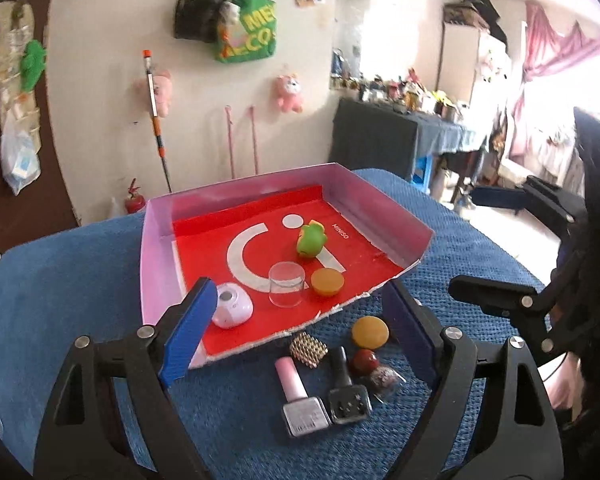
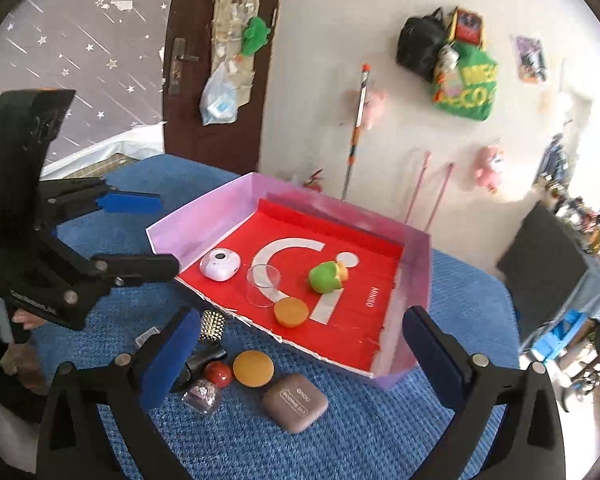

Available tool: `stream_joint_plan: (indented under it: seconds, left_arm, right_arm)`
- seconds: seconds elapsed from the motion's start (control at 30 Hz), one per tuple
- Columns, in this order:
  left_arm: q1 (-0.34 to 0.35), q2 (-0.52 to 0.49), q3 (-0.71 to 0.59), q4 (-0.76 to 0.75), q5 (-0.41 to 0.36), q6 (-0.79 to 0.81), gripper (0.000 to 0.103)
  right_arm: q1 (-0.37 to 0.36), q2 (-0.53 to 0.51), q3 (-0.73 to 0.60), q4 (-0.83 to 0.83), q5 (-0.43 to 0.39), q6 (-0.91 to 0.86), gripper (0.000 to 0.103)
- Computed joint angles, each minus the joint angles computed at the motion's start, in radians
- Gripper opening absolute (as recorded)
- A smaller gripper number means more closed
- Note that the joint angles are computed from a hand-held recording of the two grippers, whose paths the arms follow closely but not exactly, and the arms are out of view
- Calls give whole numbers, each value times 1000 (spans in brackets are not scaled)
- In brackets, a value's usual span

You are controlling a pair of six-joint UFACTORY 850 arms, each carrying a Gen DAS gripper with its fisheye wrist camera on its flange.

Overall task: Organize rigid objects
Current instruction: 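Open both tools and withdraw them toward the remaining items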

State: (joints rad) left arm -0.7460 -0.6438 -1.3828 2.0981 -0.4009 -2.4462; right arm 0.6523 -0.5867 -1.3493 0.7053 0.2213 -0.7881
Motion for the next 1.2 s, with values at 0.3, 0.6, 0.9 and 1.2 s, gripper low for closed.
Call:
stream_joint_plan:
  seconds: [0.3, 0.6, 0.9, 1.2]
  left_arm:
    - [-47, 13, 88, -3, -103, -158, 92]
    - [-58, -15, 110, -71, -101, -198, 92]
    - [-55, -58, 80, -206, -44, -105, 92]
    - [-51, -81, 46, -358, -33, 39, 92]
  right_arm:
    - [48, 55, 138, 93, 182, 67, 103]
    - [55, 45, 192, 134, 204, 157, 103]
    - [48, -5, 191, 97, 185, 273, 103]
    - [20, -28, 178, 5, 132, 415, 103]
